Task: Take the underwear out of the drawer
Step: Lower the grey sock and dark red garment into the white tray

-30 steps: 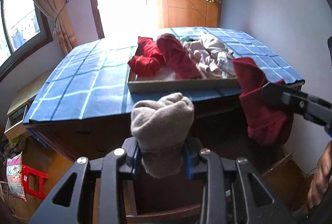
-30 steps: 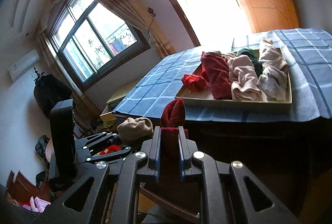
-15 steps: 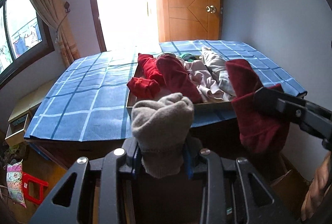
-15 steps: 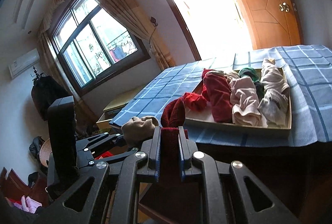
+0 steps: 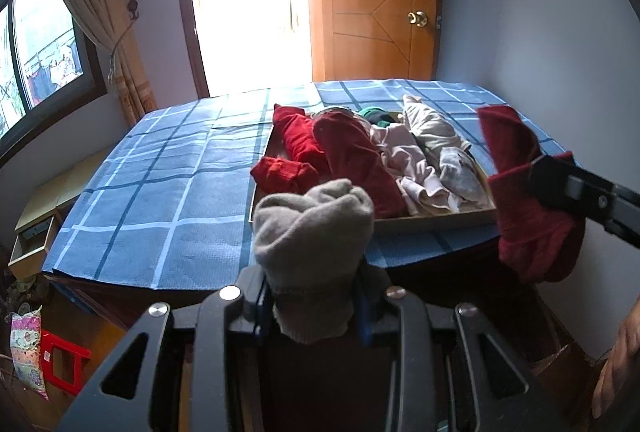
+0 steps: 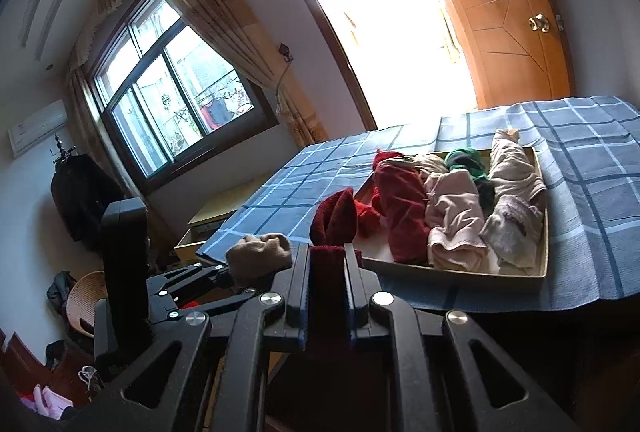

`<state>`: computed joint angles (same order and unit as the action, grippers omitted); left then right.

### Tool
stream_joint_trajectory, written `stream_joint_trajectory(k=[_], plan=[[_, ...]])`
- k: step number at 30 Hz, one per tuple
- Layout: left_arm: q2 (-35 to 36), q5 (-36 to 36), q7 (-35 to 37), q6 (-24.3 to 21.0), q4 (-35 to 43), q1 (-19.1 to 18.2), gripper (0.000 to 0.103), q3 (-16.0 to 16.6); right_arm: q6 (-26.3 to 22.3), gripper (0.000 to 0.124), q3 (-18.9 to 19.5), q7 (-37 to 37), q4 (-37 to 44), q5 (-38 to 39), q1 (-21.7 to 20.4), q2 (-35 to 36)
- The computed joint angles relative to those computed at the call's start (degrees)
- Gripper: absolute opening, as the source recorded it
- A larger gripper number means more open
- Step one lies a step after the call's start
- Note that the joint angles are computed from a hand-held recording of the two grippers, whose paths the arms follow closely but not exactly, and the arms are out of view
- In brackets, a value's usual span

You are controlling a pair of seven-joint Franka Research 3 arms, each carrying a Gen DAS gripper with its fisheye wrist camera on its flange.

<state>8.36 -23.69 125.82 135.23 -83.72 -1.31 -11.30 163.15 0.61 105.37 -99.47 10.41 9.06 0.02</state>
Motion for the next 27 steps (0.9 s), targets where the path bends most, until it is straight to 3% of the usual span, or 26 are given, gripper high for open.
stream_joint_trajectory(k=[11, 27], plan=[[6.2, 3.03, -3.54, -1.87, 6.7, -0.73, 0.032, -1.37, -0.8, 0.015, -1.46, 5.21, -0.08, -4.4, -2.32, 0.24], [17.29, 8.69, -9.85, -4.4, 21.84, -1.23, 0.032, -3.48, -4.75, 0.015, -2.04, -0.67, 13.91, 1.15, -2.27, 11.25]])
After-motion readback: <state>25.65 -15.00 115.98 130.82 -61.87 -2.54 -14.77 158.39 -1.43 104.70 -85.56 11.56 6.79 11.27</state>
